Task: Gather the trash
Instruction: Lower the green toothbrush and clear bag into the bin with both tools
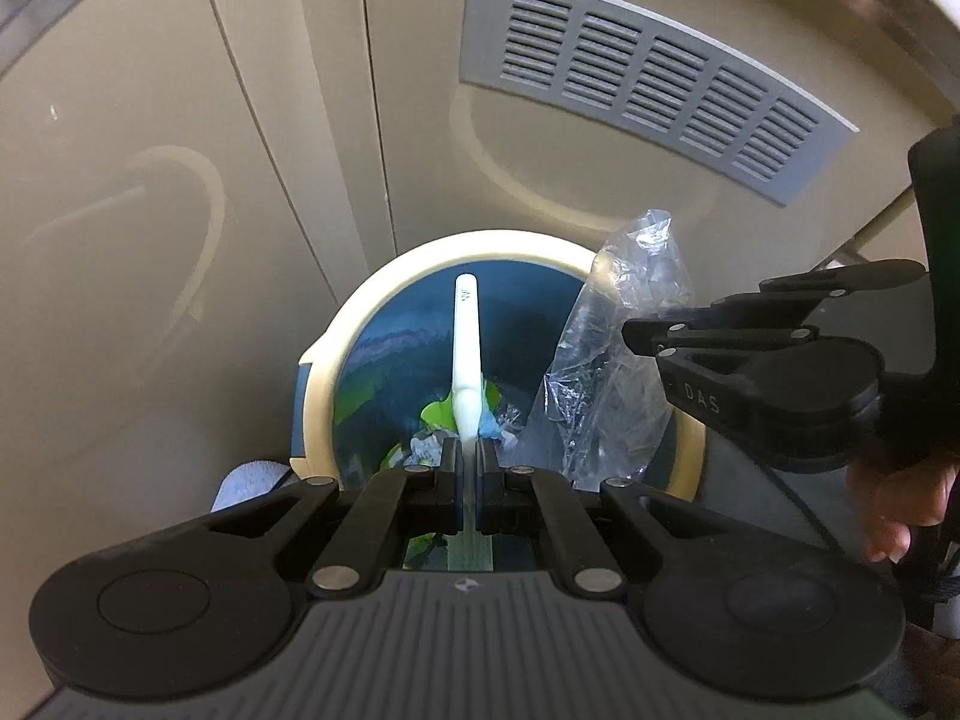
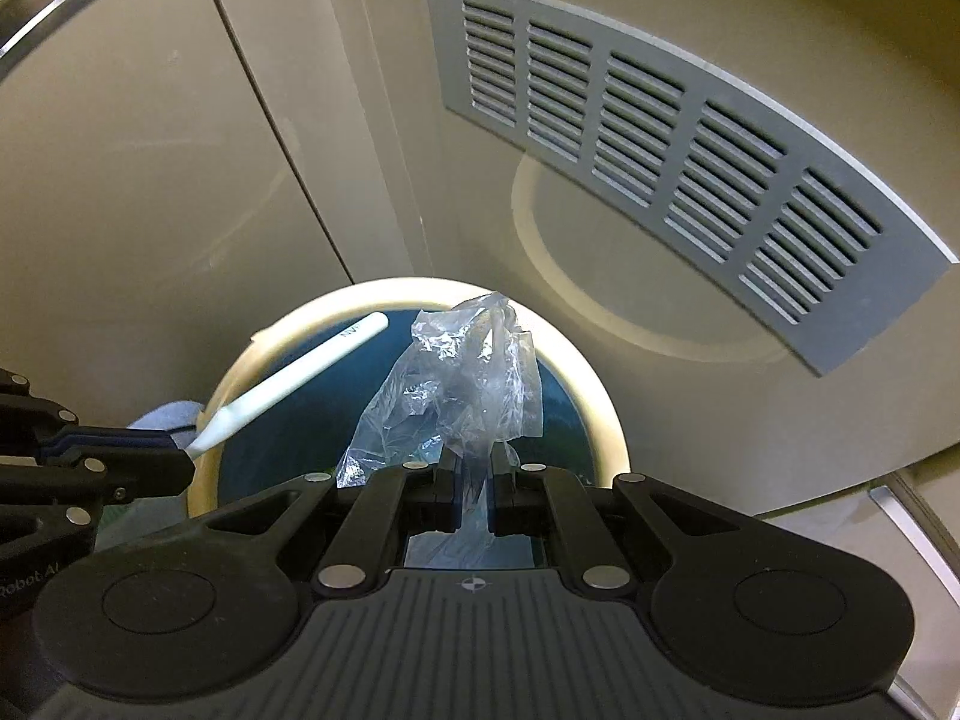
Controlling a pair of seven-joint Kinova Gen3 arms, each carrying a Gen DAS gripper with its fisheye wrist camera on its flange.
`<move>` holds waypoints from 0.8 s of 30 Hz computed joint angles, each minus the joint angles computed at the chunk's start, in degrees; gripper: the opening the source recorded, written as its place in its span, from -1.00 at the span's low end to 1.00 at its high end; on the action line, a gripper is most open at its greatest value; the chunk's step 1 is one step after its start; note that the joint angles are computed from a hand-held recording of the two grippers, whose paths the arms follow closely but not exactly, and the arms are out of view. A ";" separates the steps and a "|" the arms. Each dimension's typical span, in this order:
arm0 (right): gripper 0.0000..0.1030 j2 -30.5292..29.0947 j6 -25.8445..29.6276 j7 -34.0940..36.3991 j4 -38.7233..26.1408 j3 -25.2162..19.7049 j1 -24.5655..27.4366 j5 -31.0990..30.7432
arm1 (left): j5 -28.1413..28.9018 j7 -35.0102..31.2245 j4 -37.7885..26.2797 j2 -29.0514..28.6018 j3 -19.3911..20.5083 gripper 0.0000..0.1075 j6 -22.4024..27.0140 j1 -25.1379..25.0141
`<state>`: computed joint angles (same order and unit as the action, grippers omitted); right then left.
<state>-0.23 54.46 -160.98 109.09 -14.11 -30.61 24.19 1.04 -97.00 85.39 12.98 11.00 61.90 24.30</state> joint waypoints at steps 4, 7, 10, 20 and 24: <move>-0.84 2.47 -1.24 2.83 -0.74 1.13 0.69 -2.22 | -0.74 0.56 -0.73 2.00 -0.24 -0.94 0.64 0.34; -0.84 3.53 -2.38 4.56 -0.50 1.98 0.98 -4.08 | -2.09 0.94 -1.19 3.43 -0.44 -0.94 0.94 1.09; -0.84 4.44 -2.75 5.56 -0.69 2.60 0.95 -4.96 | -3.16 1.28 -1.92 4.83 -0.60 -0.94 1.58 1.80; -0.84 7.40 -3.55 9.05 -1.57 4.40 1.40 -6.88 | -5.63 2.86 -3.39 7.63 -1.12 -0.94 2.23 4.00; -0.84 7.91 -2.72 9.55 -2.18 4.84 1.24 -7.30 | -6.74 3.82 -4.36 8.82 -1.31 -0.94 2.98 5.13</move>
